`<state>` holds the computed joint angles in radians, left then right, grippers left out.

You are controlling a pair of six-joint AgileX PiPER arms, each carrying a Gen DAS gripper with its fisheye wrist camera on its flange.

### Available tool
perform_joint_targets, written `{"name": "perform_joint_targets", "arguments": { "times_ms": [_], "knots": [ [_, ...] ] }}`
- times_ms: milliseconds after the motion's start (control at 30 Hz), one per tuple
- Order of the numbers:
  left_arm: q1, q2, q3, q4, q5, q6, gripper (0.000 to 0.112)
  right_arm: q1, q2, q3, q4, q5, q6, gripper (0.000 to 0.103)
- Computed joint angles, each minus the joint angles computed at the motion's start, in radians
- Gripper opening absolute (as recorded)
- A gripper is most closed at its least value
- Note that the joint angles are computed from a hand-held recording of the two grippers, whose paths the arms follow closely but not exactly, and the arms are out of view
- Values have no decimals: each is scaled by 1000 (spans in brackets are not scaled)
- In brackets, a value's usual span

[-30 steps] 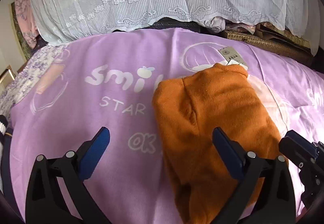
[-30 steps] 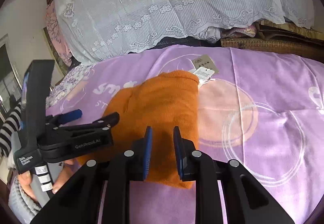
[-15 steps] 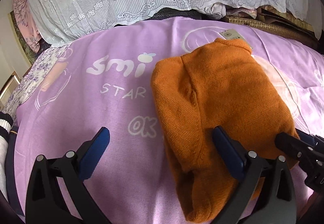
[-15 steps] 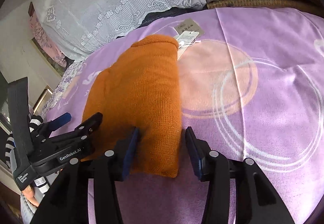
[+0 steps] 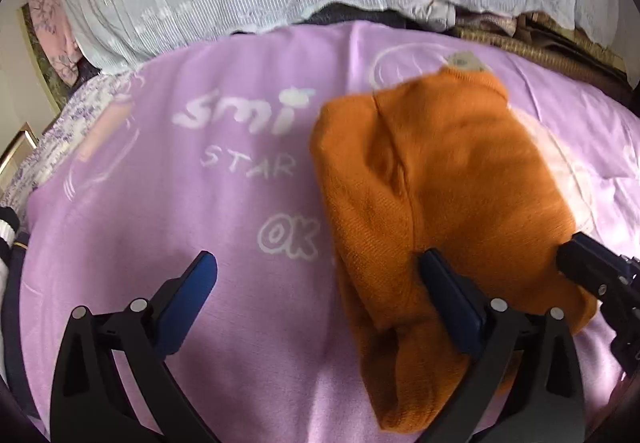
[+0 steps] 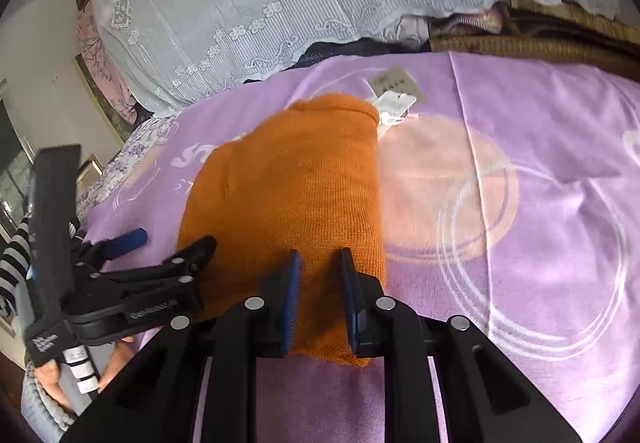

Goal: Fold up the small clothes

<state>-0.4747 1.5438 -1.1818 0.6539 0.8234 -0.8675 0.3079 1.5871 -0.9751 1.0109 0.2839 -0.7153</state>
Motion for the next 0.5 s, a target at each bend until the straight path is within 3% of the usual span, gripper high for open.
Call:
{"name": "perform_joint_targets", "arguments": {
  "times_ms": [100, 167, 200, 233, 267, 333, 500],
  "knots": [
    [14, -16, 5, -30, -16, 24, 99, 10, -11, 9, -51, -20, 53, 19],
    [61, -47, 7, -155, -60, 127, 98, -6, -28, 23, 38, -5, -24, 26],
    [101, -66, 11, -255, -92, 216, 98, -22, -36, 29, 97, 10, -72, 32],
    [137, -84, 25, -355, -132, 304, 98, -37, -44, 35, 125, 11, -79, 52],
    [168, -93, 29, -455, -152, 387, 98, -48, -47, 38, 150, 8, -89, 59],
    [222, -77, 22, -655, -163, 545, 98, -88, -30, 28, 213, 49, -127, 59],
    [357, 22, -14, -1085, -91, 923, 99, -202, 107, -87, 344, 287, -149, 59]
  ]
}}
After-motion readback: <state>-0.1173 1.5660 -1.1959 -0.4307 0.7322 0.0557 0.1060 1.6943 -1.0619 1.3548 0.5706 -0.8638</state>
